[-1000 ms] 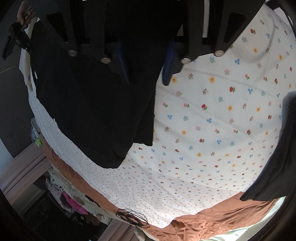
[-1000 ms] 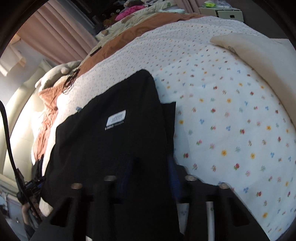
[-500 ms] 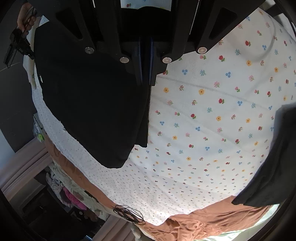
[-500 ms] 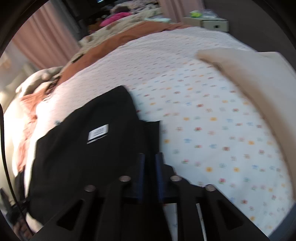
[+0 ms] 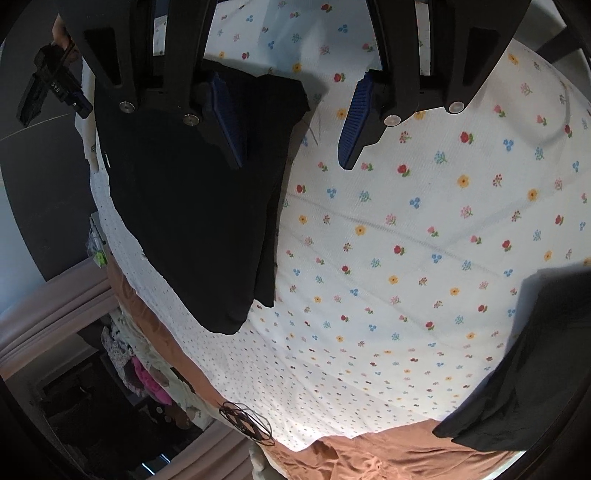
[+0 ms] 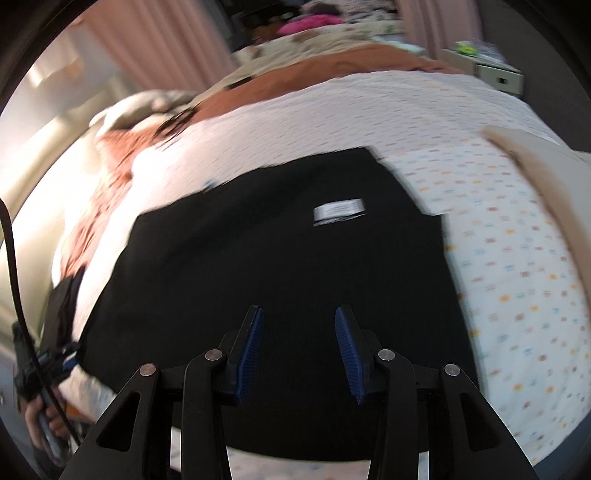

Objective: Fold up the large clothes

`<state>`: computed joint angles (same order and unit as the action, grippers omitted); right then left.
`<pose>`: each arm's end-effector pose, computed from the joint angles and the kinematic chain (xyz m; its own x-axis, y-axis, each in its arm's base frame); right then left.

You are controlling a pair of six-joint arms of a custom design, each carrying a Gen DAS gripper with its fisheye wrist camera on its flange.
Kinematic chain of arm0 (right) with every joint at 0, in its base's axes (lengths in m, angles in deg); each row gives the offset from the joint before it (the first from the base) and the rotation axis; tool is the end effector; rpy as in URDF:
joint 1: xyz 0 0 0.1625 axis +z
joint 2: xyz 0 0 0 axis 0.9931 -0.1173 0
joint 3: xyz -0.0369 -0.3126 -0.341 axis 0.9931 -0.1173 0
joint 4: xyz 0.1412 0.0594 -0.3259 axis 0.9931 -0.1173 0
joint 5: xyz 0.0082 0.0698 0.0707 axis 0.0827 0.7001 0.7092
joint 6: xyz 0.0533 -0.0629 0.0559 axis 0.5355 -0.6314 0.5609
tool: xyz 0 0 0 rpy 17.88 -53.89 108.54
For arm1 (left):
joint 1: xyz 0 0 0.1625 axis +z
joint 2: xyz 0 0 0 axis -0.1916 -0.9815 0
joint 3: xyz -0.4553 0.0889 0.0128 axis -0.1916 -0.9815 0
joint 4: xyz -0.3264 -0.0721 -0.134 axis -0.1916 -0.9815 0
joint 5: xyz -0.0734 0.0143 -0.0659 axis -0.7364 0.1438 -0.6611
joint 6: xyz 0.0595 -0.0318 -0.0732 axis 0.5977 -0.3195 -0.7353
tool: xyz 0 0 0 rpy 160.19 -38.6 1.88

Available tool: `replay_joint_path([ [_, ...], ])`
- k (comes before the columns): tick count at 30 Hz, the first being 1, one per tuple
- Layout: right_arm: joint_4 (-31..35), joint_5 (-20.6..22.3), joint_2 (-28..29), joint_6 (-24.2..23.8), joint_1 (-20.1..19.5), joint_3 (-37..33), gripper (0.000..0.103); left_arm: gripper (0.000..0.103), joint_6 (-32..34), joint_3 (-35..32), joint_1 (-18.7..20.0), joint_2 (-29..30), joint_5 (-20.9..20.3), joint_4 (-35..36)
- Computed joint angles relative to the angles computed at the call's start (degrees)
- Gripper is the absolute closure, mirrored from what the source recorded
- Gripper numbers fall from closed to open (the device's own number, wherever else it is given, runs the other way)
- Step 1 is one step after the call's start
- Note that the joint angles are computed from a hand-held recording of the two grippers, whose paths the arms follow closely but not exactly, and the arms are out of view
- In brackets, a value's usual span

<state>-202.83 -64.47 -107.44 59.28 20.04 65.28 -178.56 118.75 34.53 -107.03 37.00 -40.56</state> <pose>0.2044 -0.4835 0.2232 -0.8347 -0.2475 0.4920 -0.4033 0.8830 -0.2400 -0.1078 -0.2734 0.3228 -0.8670 -0.4876 -0.1023 -0.2511 0.6050 -0.7556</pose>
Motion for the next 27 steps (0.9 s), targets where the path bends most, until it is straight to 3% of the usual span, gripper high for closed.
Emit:
replay_joint_path([
  [7, 2.66, 2.06, 4.45, 0.46, 3.53, 0.92, 0.062, 0.049, -3.46, 1.59, -3.59, -4.72, -1.12, 3.35],
  [13, 4.12, 2.80, 7.43, -0.39, 5.46, 1.20, 0.062, 0.049, -1.52, 3.76, -2.57, -4.29, -1.54, -1.73],
  [19, 4.90, -2.25, 13.75, 2.01, 6.68, -2.46, 0.062, 0.049, 2.62, 5.66, -0.14, -2.16, -1.37, -9.67],
  [27, 5.87, -6.89, 20.84, 0.44, 6.79, -11.74, 0.065, 0.054, 5.78, 6.15, 2.45, -0.58, -0.61, -15.36],
])
